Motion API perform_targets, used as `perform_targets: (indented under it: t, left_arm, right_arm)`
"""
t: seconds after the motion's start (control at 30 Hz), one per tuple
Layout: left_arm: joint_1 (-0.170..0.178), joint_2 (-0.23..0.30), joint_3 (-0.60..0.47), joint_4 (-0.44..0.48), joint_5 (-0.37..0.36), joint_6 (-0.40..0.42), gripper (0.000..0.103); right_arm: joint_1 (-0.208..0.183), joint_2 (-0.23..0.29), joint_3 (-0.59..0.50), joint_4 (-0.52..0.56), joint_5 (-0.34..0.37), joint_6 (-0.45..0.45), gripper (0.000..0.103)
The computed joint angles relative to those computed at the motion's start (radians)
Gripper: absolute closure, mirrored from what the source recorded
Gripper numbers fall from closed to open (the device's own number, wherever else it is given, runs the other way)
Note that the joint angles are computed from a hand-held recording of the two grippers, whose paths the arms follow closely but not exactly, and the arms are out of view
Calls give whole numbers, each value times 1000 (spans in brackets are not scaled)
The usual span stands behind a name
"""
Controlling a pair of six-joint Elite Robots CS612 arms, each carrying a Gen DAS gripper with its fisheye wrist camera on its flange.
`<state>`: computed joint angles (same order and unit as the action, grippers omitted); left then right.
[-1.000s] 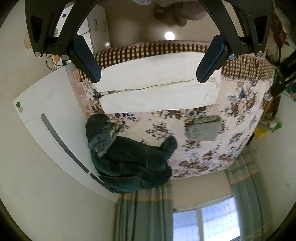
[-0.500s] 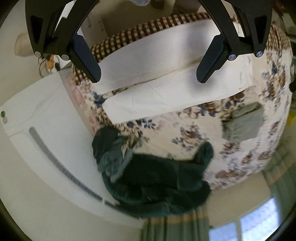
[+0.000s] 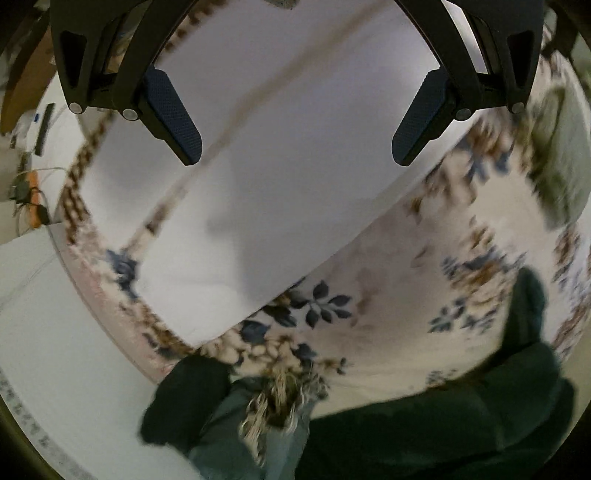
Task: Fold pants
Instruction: 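Lower both tools onto the white pants and grasp the leg hems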
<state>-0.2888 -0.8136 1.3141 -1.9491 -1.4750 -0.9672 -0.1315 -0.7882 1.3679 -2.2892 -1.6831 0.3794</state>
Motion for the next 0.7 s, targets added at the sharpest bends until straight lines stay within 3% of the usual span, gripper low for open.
perform_targets:
  t: [0.13,0.23,0.33,0.47,0.53,0.63,0.7]
  left_arm:
    - [24,95,-81,36,-76,-71,0]
    - [40,155,-125,58,-156,-146,0]
    - [49,189,-136,45,-232,-166,0]
    - [39,158,-77,-42,-212,-181,4]
    - [35,125,-29,-106,-199,-194,18]
    - [31,82,51,-227,-192,-228,33]
    - [27,57,91,-287,-186,-222,44]
  right_arm:
    - [6,138,-124,35,-37,33,0]
    - [-1,202,-191,84,-48,80,0]
    - [-20,238,-230,117,5,149,0]
    - [-28,276,-276,168,17,195,4]
    - [-32,286,-284,179,25,205,5]
    - [-33,286,-274,168,38,189,23]
    - [-31,272,-245,139,51,166,53]
